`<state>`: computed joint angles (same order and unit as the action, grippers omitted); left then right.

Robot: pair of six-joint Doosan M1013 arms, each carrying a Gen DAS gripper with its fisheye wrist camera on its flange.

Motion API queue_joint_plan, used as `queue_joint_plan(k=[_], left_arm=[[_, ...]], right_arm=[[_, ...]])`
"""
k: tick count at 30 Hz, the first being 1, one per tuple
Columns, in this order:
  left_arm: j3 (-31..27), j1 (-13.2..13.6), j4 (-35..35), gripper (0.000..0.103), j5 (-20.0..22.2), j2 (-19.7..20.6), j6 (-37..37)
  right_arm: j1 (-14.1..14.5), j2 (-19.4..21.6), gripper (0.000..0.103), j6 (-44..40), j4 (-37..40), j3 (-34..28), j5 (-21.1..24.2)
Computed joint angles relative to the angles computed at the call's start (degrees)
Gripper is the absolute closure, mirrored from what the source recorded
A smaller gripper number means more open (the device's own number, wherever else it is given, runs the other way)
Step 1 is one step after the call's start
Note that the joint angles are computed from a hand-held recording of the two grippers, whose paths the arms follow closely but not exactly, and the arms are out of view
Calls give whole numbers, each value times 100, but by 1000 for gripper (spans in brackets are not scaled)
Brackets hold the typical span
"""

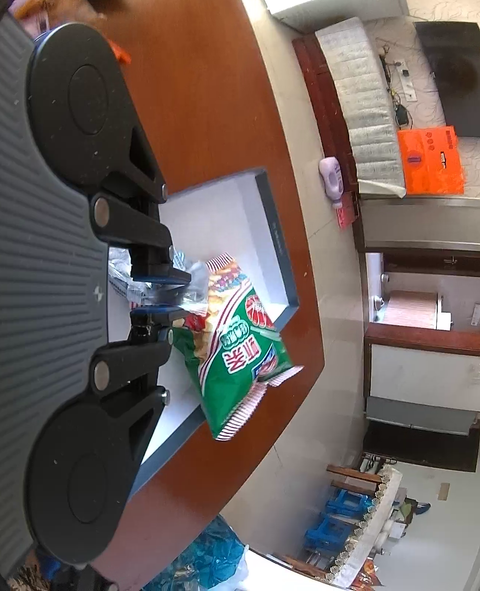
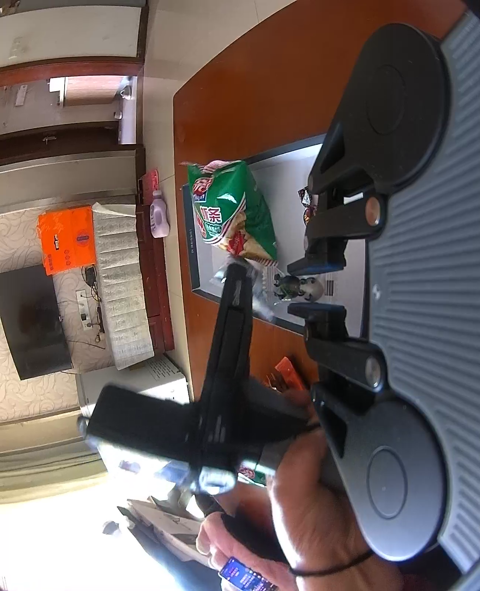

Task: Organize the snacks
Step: 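Carry the nut bag in the left tool and clear candy in the right tool into the box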

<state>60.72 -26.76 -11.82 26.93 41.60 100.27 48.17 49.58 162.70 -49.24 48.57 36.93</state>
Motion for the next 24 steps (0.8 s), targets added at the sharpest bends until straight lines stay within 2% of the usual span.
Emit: queue_joint_plan(k=[14,20,24], left_arm=[[-781,-113,1105,88,50,566,-921],[-994,-116,1246,86,138,687,-1013],[-912,-96,1186,86,117,621,-952]], right_arm=[[-36,138,85,-389,342,-281,206],[-54,258,85,-427,359,-463,375],[-106,371,85,-329,293,-611,471]])
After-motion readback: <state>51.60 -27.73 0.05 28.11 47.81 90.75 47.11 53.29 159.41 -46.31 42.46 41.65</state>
